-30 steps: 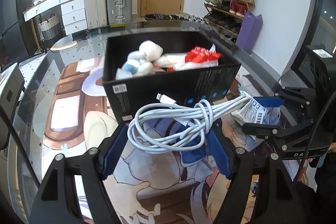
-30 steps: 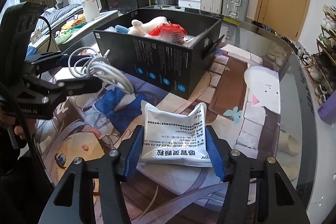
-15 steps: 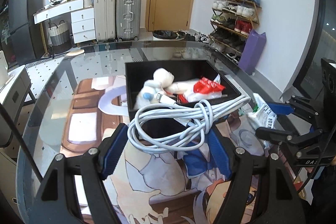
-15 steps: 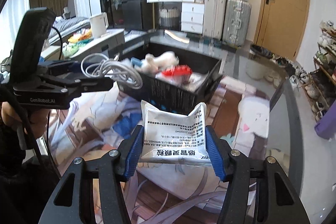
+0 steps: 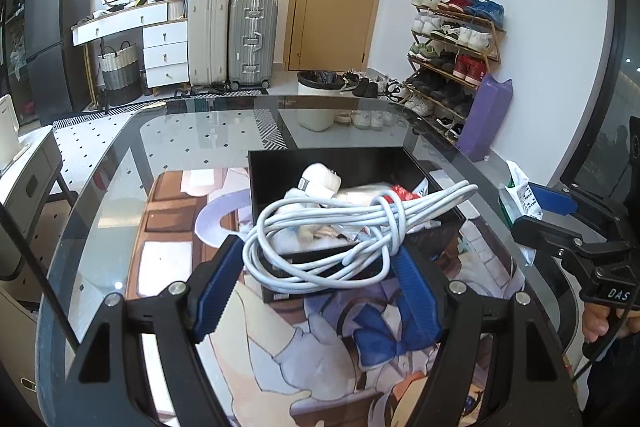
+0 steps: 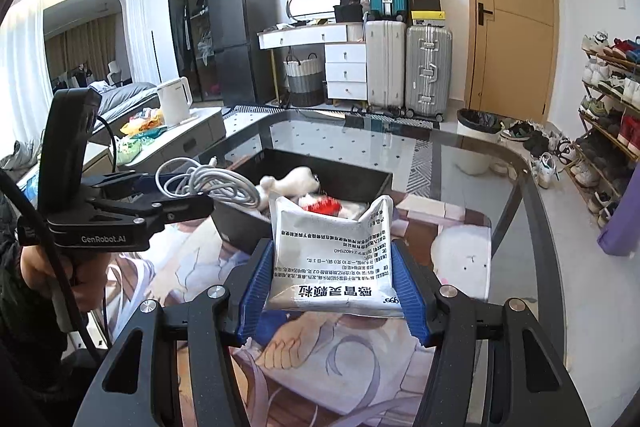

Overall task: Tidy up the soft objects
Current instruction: 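Carry the cable bundle and sachet over the black box and open both tools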

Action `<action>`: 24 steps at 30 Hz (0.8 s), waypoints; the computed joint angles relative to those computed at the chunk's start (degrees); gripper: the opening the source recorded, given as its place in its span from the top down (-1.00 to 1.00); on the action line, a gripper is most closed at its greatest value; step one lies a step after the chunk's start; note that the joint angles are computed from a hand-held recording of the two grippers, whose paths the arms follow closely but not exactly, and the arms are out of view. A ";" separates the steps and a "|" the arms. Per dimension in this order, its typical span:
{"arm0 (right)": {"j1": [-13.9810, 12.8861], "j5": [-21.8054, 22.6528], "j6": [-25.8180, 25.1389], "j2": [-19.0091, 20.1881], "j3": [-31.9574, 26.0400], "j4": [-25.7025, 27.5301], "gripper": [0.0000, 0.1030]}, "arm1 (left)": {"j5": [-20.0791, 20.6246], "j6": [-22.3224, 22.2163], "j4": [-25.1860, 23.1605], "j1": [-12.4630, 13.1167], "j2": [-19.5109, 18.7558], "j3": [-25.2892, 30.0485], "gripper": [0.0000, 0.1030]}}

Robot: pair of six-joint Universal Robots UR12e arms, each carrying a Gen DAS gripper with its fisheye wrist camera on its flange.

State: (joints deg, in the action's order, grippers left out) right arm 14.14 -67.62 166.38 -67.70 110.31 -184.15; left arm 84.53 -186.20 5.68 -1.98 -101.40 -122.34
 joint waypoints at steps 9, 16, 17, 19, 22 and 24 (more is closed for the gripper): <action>0.49 0.56 0.90 0.65 -1.85 -0.46 -0.14 | 0.75 0.21 0.41 -0.03 -0.45 0.95 -0.46; 0.51 1.03 1.15 1.06 -2.36 -1.15 -0.14 | 1.41 0.98 -0.55 -0.07 -0.93 1.70 -0.46; 0.59 0.94 1.09 1.12 -2.54 -1.13 -0.14 | 1.41 1.07 -0.64 -0.06 -1.03 1.82 -0.46; 0.74 0.80 1.35 1.29 -2.80 -1.60 -0.14 | 1.67 1.17 -0.92 -0.21 -1.19 2.08 -0.46; 0.95 0.95 1.87 1.55 -3.39 -1.63 -0.14 | 1.69 1.13 -1.39 -0.25 -1.40 2.46 -0.46; 0.96 1.17 1.97 1.67 -3.44 -1.89 -0.14 | 1.77 1.04 -1.85 -0.27 -1.57 2.79 -0.46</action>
